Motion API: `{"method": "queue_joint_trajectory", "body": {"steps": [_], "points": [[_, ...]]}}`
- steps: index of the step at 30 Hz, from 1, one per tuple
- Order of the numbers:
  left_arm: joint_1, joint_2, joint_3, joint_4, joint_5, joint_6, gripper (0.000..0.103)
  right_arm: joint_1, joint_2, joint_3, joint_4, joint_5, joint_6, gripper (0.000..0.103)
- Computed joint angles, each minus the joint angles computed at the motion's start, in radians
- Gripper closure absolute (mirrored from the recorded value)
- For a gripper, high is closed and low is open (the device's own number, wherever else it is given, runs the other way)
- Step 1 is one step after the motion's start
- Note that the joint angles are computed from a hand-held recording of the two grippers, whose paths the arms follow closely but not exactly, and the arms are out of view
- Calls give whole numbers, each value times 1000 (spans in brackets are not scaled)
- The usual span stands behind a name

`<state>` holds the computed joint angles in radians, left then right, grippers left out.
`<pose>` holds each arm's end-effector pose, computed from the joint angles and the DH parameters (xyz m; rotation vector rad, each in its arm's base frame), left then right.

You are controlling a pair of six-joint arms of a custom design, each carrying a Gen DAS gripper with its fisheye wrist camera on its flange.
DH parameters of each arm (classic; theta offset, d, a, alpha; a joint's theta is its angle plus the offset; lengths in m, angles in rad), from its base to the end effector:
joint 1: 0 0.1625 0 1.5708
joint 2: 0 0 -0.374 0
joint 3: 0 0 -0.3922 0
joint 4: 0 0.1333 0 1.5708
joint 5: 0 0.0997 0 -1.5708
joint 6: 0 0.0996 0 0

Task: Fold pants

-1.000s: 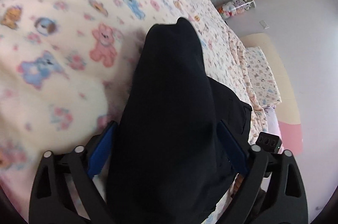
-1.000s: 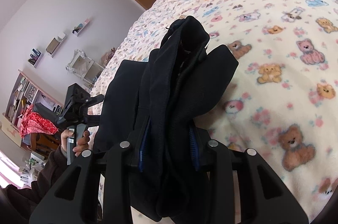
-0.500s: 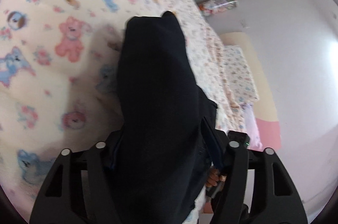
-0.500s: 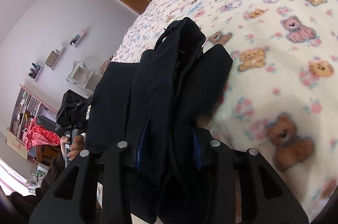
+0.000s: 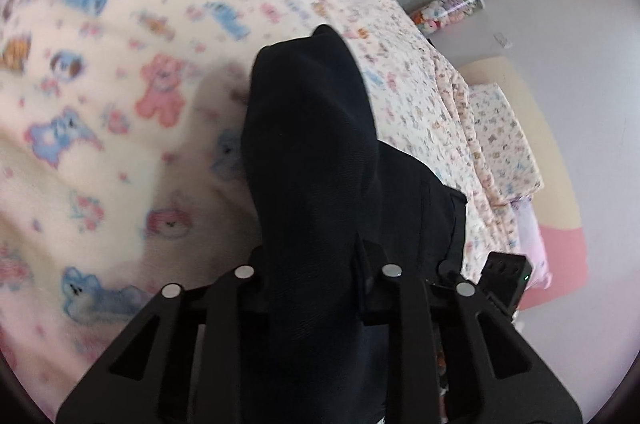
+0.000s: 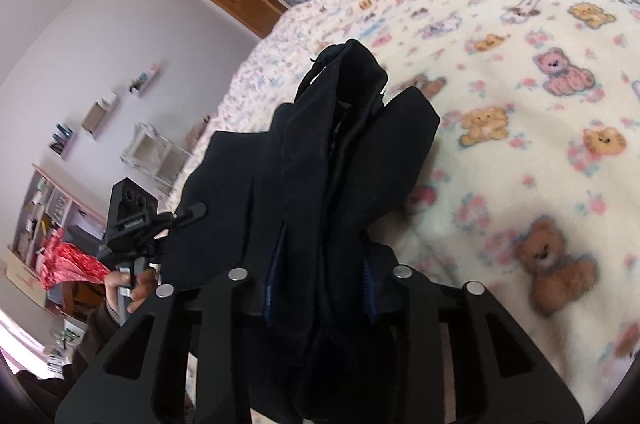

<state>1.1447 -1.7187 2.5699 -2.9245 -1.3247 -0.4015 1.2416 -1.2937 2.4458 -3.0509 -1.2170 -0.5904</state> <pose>0.0041 -0.3722 0.2008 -0.0584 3.0025 -0.8547 0.0339 -0.4198 0.1076 -0.4623 2.8617 -0.6596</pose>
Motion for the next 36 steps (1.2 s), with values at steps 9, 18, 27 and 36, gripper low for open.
{"method": "queue_joint_trajectory", "body": {"steps": [9, 18, 27, 36], "points": [[-242, -8, 25, 25, 225, -4, 80, 6, -58, -19, 49, 63, 23, 74], [-238, 219, -75, -152, 218, 65, 80, 29, -50, -93, -45, 55, 92, 77], [-105, 380, -144, -250, 188, 81, 79, -52, 69, -120, -136, 36, 141, 77], [-145, 344, -100, -186, 378, -42, 19, 21, 78, -87, -260, -131, 145, 39]]}}
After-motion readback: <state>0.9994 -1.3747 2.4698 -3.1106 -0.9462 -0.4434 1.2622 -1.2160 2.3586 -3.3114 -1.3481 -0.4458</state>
